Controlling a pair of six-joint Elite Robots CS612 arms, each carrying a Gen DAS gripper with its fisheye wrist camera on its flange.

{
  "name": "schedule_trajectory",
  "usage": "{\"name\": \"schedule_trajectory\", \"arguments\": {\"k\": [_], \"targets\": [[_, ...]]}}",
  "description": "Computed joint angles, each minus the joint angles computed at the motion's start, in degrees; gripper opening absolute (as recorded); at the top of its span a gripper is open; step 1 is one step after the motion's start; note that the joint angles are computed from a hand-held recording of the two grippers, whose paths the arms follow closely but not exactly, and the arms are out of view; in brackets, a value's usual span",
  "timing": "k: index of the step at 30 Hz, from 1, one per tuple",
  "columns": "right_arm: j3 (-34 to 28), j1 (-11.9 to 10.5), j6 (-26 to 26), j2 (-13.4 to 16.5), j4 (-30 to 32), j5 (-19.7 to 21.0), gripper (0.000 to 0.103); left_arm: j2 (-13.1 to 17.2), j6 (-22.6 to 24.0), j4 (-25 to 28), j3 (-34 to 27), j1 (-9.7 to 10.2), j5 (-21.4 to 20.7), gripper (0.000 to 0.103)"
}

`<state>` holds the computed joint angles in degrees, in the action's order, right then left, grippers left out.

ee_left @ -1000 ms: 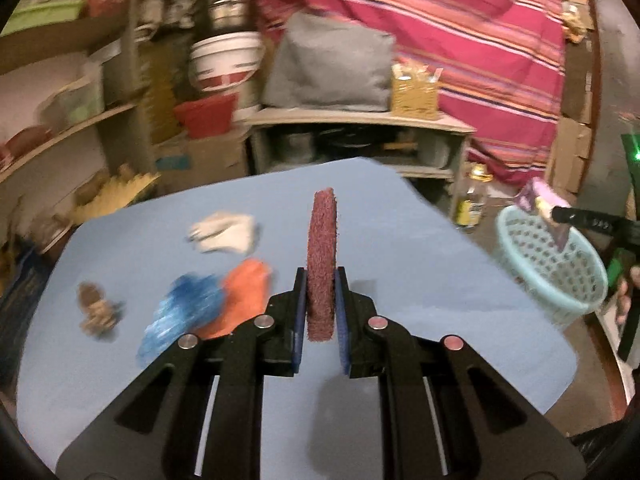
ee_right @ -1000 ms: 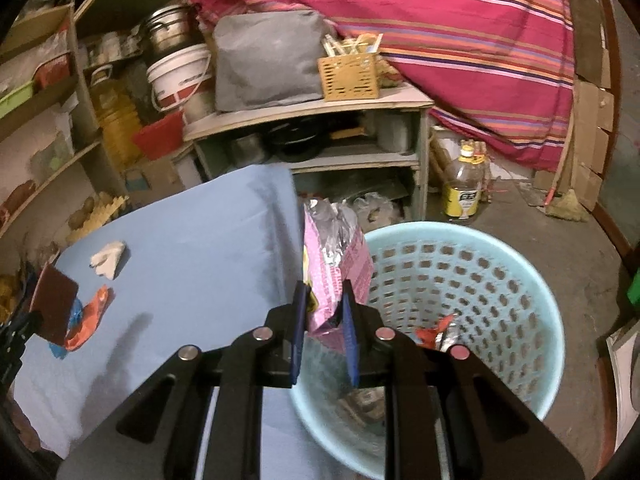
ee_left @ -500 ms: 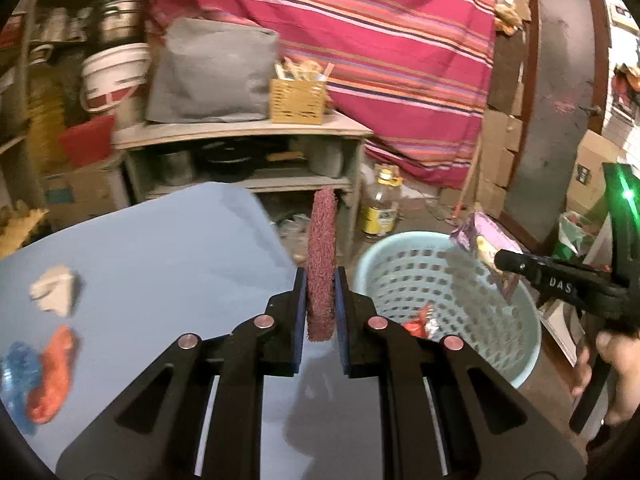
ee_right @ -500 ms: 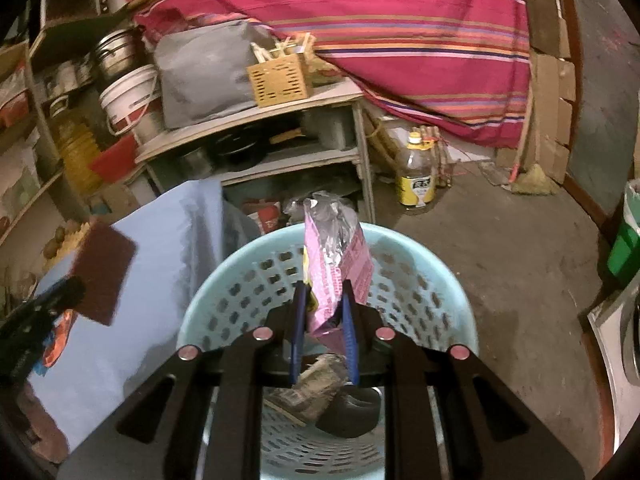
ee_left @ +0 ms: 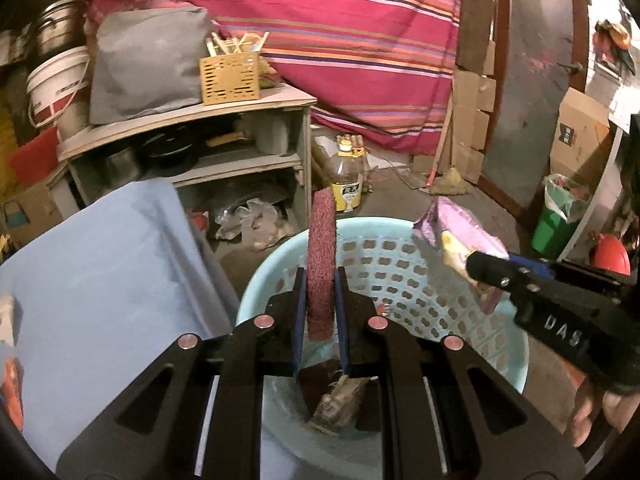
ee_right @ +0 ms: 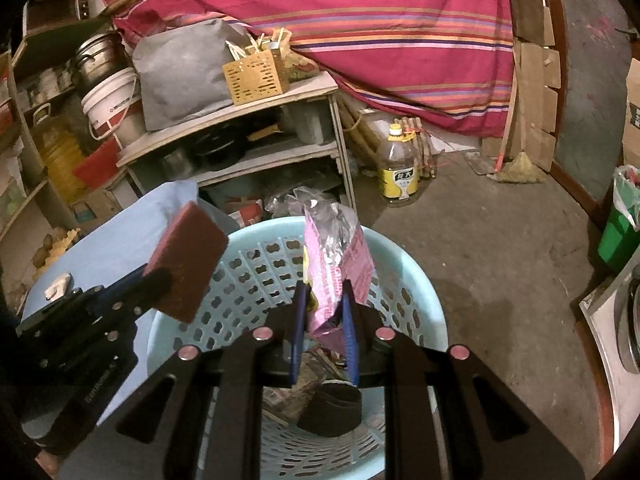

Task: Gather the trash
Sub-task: 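Open both tools over the basket to drop the pad and pink packet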

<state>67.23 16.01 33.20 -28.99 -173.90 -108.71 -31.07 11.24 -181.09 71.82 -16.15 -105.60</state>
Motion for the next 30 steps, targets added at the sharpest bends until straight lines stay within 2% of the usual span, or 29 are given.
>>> {"name": "schedule_trajectory", "arguments": {"k": [2, 3, 4, 6, 8, 13, 18, 20, 21, 26, 28, 30], "targets": [[0.04, -0.05, 0.57, 0.01, 0.22, 0.07, 0.018, -0.04, 0.47, 0.65, -0.27, -0.19, 0.06, 0.014], [0.13, -0.12, 0.75, 0.00, 0.26, 0.20, 0.018, -0.13, 0.60, 0.54, -0.19, -0.31, 0.72, 0.024], [0.17, -0.18, 0.81, 0.00, 0.32, 0.27, 0.018, -0.26, 0.49, 0.07, 0.03, -0.35, 1.22, 0.046], [-0.10, -0.17, 0.90, 0.11, 0.69, 0.23, 0.018, -0.42, 0.01, -2.77, 0.76, -0.38, 2.60, 0.066], [-0.27, -0.18, 0.98, 0.20, 0.85, 0.31, 0.018, -0.66, 0.18, -4.60, 1.37, -0.26, 3.93, 0.072], [-1.35, 0.02, 0.53, 0.74, 1.77, 0.64, 0.018, -1.43, -1.03, -5.10, 2.05, 0.36, 6.47, 0.086], [-3.55, 0.12, 0.18, 1.70, 5.81, 2.04, 0.019, -2.09, -1.20, -6.28, 3.00, 1.26, 8.85, 0.091], [-5.33, 0.18, 0.56, 2.36, 9.94, 2.84, 0.045, -2.28, -1.40, -6.71, 3.23, 1.72, 9.51, 0.092], [-5.98, 0.35, 0.82, 2.70, 10.69, 2.21, 0.064, -2.40, -1.72, -6.95, 3.38, 2.04, 9.65, 0.094], [-7.59, 0.97, 2.24, 3.14, 11.69, 0.93, 0.069, -3.11, -2.96, -7.76, 4.28, 4.11, 10.61, 0.096], [-8.37, 1.68, 3.21, 3.35, 11.03, -1.36, 0.084, -3.42, -3.09, -8.33, 4.86, 5.16, 11.29, 0.097], [-9.50, 2.29, 3.28, 3.74, 10.62, -3.00, 0.090, -3.55, -2.98, -8.60, 5.19, 6.05, 11.72, 0.097]]}}
